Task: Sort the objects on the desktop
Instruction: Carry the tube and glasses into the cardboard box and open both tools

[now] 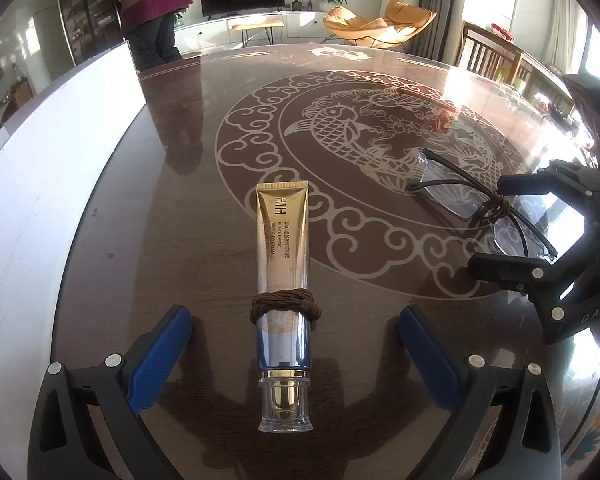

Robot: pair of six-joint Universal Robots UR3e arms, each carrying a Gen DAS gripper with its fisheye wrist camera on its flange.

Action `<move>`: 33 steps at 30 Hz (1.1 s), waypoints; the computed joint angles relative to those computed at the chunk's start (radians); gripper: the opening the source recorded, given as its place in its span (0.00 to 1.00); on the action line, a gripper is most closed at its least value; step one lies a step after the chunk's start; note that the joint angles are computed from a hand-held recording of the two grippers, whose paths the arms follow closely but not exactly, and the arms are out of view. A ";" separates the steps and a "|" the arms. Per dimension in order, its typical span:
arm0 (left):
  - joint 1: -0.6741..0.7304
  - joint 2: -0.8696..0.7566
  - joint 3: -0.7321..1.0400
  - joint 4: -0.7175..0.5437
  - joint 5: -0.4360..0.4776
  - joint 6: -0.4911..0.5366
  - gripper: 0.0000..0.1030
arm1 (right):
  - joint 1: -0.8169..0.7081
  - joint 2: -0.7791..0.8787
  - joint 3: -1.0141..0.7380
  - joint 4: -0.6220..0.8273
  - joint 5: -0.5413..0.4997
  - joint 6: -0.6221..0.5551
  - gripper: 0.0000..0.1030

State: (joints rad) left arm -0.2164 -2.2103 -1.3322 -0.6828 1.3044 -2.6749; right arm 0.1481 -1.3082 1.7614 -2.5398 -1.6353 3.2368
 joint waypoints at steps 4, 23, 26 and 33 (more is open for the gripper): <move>0.007 0.018 -0.004 -0.018 -0.007 0.015 0.72 | -0.001 0.010 -0.141 0.201 0.011 -0.008 0.41; 0.356 0.524 -0.467 0.037 -0.377 0.038 0.28 | 0.113 -0.086 -0.286 0.362 0.044 0.072 0.12; 0.406 0.592 -0.520 0.039 -0.415 0.049 0.28 | 0.134 -0.071 -0.325 0.361 0.041 0.072 0.12; 0.589 0.690 -0.409 -0.194 -0.545 0.142 0.28 | 0.193 0.038 -0.569 0.447 0.061 0.074 0.12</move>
